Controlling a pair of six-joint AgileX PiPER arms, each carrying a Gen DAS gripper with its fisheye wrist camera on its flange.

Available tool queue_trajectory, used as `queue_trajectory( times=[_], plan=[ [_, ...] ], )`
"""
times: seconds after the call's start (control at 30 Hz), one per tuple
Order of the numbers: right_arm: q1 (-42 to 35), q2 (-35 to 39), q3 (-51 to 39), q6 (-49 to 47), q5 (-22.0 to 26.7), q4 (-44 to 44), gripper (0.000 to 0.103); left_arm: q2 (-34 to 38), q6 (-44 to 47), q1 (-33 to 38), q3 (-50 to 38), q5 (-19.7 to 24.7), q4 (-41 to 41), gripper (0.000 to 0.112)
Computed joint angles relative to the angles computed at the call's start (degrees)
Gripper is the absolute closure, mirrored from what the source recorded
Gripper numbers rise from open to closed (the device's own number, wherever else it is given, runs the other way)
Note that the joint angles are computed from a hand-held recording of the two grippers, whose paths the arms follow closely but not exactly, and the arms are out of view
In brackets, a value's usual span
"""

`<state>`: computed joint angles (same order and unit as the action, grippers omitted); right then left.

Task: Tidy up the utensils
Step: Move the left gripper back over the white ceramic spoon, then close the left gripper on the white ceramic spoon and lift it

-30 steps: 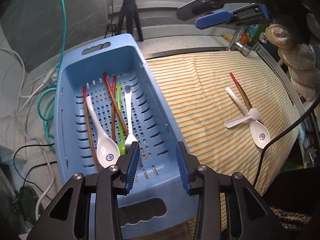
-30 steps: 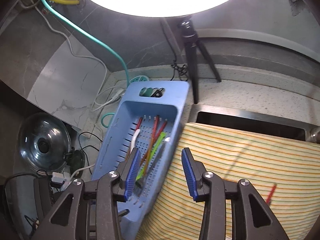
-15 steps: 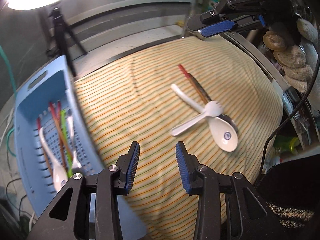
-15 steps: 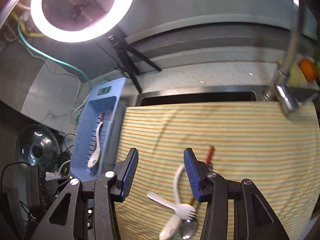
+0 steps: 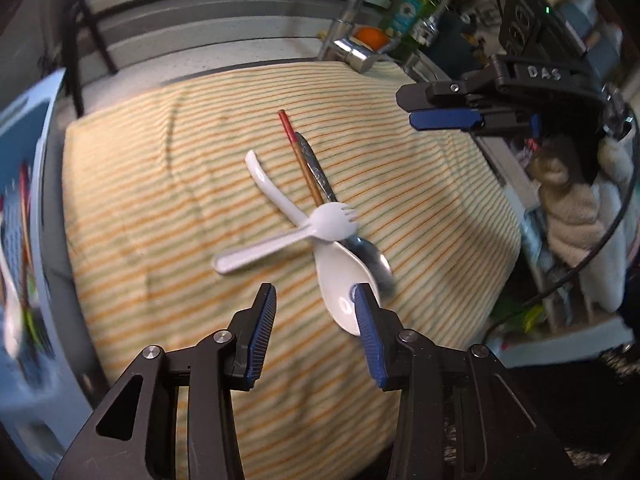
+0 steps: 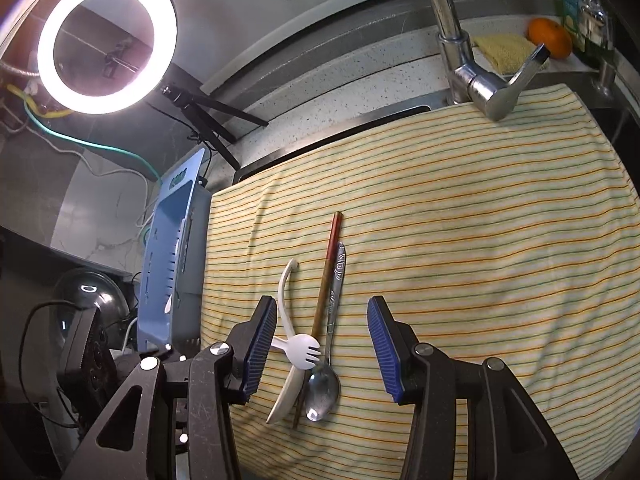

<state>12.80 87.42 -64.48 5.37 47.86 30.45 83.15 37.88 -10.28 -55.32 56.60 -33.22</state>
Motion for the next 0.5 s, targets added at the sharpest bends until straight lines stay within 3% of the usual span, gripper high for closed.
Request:
queue_trajectory(
  times=[0.23,0.5],
  plan=[
    [1.2,7.9,-6.2,-8.1,3.8,5.6,0.06,-7.7,-6.0,5.4,10.3,-1.0,-7.6,0.072],
    [6.0,19.8,-19.0,-10.7,11.3,2.2,0.06,-11.1,-15.6,0.1,17.0,-8.1,-10.5,0.072]
  ],
)
